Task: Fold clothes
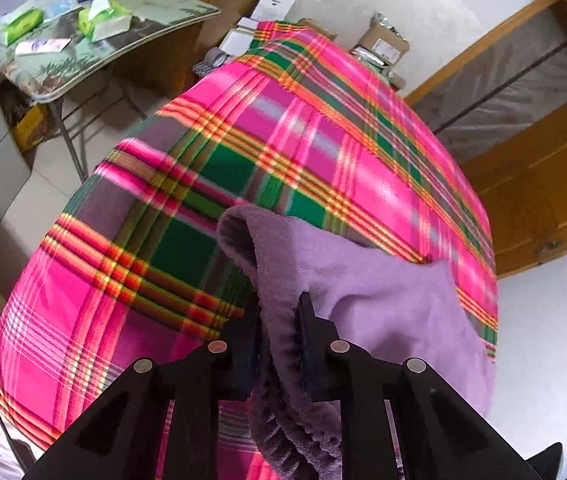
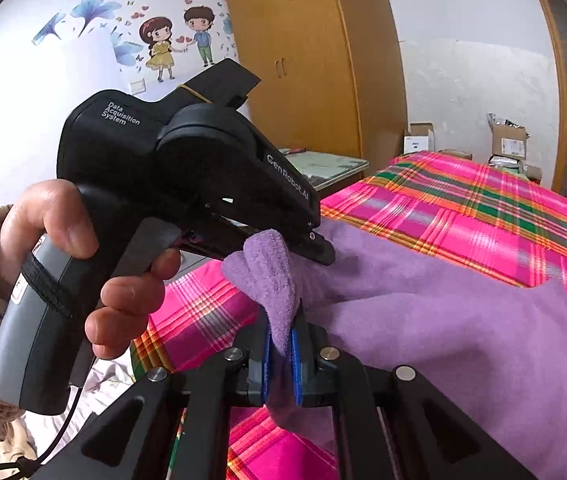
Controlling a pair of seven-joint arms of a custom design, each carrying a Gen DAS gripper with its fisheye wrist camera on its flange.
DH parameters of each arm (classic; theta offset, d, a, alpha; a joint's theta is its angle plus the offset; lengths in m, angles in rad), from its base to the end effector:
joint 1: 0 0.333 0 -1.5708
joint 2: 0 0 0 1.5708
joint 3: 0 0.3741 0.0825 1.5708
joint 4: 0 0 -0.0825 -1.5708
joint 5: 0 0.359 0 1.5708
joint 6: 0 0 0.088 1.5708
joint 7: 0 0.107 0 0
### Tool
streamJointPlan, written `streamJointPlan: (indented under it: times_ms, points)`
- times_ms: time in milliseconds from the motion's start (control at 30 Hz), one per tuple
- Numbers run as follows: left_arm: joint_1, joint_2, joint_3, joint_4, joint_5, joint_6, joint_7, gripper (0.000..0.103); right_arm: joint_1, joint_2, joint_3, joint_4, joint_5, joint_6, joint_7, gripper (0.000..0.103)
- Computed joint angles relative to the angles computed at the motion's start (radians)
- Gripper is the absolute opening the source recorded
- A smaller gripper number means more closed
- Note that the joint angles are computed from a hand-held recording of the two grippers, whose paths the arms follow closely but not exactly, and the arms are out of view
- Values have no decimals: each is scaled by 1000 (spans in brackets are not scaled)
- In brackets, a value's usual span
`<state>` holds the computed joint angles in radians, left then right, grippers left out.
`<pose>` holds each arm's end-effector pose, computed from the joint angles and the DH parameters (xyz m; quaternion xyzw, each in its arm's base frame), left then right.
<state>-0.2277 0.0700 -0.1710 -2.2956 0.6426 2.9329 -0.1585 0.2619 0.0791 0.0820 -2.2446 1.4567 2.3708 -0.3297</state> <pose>0.4846 -0.2439 0.4511 -0.8720 0.3837 -0.2969 0.0649 0.4954 0.1887 0.4190 -0.8568 0.1943 -0.0128 0.4774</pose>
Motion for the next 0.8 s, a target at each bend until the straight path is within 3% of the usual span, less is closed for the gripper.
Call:
streamJointPlan:
  times_ms: [167,800]
  points:
    - [-21,4,-17,80,31,-108,28,18,-21,-24,-16,-6,25,-35,-3,8]
    - [-123,150,-31,377,-4,-252,214,18,-126,-57,-86,7,63,-139,42,8]
